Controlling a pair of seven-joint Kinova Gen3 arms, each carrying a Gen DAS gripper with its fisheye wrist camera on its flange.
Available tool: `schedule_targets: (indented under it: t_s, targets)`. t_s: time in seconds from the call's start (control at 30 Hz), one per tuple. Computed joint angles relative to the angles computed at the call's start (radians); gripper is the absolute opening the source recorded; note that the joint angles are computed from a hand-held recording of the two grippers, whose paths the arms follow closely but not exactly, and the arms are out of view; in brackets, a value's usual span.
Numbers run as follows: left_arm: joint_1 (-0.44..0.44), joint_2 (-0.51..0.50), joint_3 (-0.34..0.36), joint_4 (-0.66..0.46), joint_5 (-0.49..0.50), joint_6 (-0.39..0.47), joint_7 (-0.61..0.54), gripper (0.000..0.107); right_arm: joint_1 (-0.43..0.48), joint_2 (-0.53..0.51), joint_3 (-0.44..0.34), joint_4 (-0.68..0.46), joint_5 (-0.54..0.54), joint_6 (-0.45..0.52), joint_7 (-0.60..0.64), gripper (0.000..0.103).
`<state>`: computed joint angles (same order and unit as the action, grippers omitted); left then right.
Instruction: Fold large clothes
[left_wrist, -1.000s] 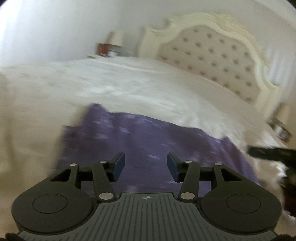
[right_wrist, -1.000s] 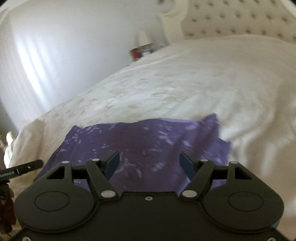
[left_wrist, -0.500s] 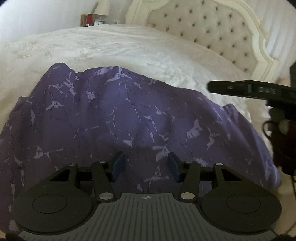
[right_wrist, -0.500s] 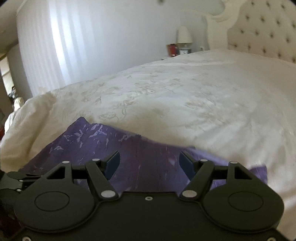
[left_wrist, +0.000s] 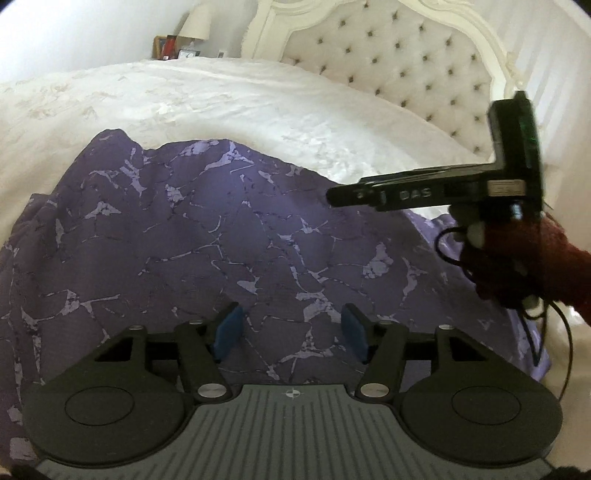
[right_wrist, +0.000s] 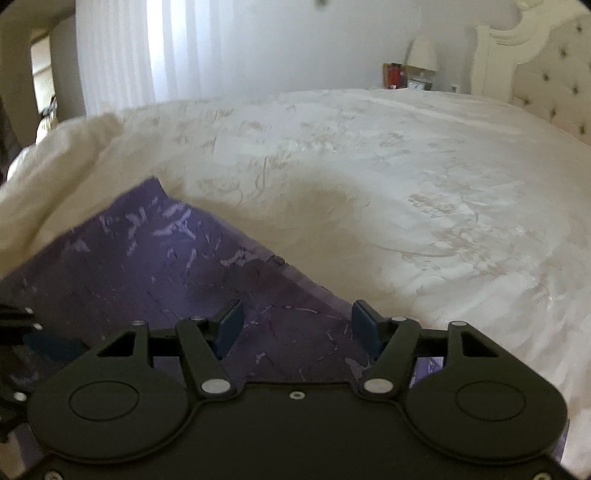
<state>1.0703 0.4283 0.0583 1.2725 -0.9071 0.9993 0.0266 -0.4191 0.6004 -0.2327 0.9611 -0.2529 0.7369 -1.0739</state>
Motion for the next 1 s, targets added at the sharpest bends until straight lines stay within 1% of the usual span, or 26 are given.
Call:
schedule_targets:
  t_s: [0.07,0.13,0.17,0.2,0.23,0.27,0.3,0.33,0.4,0.43,0.53,0.57,0.6,0.67,0.73,0.77,0.83,0.87,0.9,0.97,1.0]
  targets:
    - [0.002,0.003,0.000,-0.006,-0.003,0.006,-0.007,0.058,-0.008,0.013,0.008,-0.022,0.012,0.017,0.001,0.068]
    - [0.005,0.005,-0.002,-0.005,-0.009,0.003,-0.001,0.058,0.000,0.033,-0.001,-0.058,0.004,0.057,0.014,0.056]
    - [0.006,0.004,-0.003,-0.001,-0.011,0.000,0.003,0.058,-0.005,0.037,0.003,-0.067,0.007,0.067,0.015,0.041]
    - [0.008,0.002,-0.004,0.003,-0.015,-0.003,0.008,0.058,-0.009,0.038,0.009,-0.070,0.011,0.075,0.014,0.028]
    - [0.009,0.001,-0.005,0.004,-0.017,-0.003,0.012,0.058,-0.010,0.037,0.009,-0.070,0.011,0.080,0.016,0.025]
    - [0.009,-0.002,-0.004,0.006,-0.019,-0.004,0.015,0.058,-0.002,0.033,0.001,-0.059,0.003,0.076,0.029,0.016]
    - [0.010,-0.003,-0.004,0.007,-0.022,-0.003,0.018,0.058,0.004,0.024,-0.007,-0.041,-0.003,0.063,0.045,0.013]
    - [0.013,-0.004,-0.004,0.005,-0.027,0.001,0.021,0.058,0.002,0.011,-0.004,-0.017,0.001,0.040,0.055,0.012]
    - [0.033,-0.002,-0.013,0.003,-0.065,0.019,0.040,0.059,-0.010,-0.013,0.004,0.028,0.021,-0.020,0.073,0.010]
    - [0.041,-0.001,-0.016,0.002,-0.085,0.028,0.045,0.059,-0.024,-0.016,0.018,0.033,0.037,-0.038,0.064,0.010]
    - [0.049,0.008,-0.016,-0.005,-0.125,0.056,0.042,0.061,-0.063,0.010,0.058,0.000,0.086,-0.046,0.009,0.008]
    - [0.042,0.009,-0.011,-0.009,-0.118,0.064,0.034,0.065,-0.082,0.016,0.080,-0.002,0.108,-0.062,-0.024,0.003]
    - [0.035,0.009,-0.008,-0.009,-0.108,0.070,0.030,0.066,-0.098,0.027,0.100,-0.013,0.129,-0.066,-0.060,0.004]
    - [0.025,0.008,-0.006,0.001,-0.090,0.078,0.047,0.066,-0.104,0.057,0.116,-0.056,0.140,-0.051,-0.138,0.004]
    - [0.009,0.005,-0.001,0.009,-0.065,0.086,0.045,0.066,-0.083,0.060,0.105,-0.051,0.123,-0.079,-0.201,0.007]
    - [0.006,0.005,0.001,0.009,-0.061,0.095,0.038,0.066,-0.073,0.047,0.102,-0.024,0.115,-0.115,-0.232,0.016]
    - [0.007,0.006,-0.001,0.008,-0.065,0.114,0.037,0.066,-0.049,0.014,0.088,0.031,0.102,-0.166,-0.274,0.025]
    - [0.003,0.003,-0.001,0.012,-0.065,0.112,0.039,0.066,-0.033,-0.008,0.077,0.064,0.093,-0.191,-0.286,0.039]
    - [0.000,-0.001,-0.002,0.015,-0.066,0.111,0.046,0.066,-0.011,-0.034,0.059,0.101,0.080,-0.216,-0.289,0.050]
    - [-0.008,-0.004,-0.002,0.019,-0.070,0.111,0.053,0.066,0.039,-0.087,0.010,0.180,0.048,-0.257,-0.266,0.055]
    - [-0.014,-0.008,-0.002,0.024,-0.070,0.105,0.057,0.066,0.055,-0.117,-0.005,0.218,0.040,-0.263,-0.252,0.055]
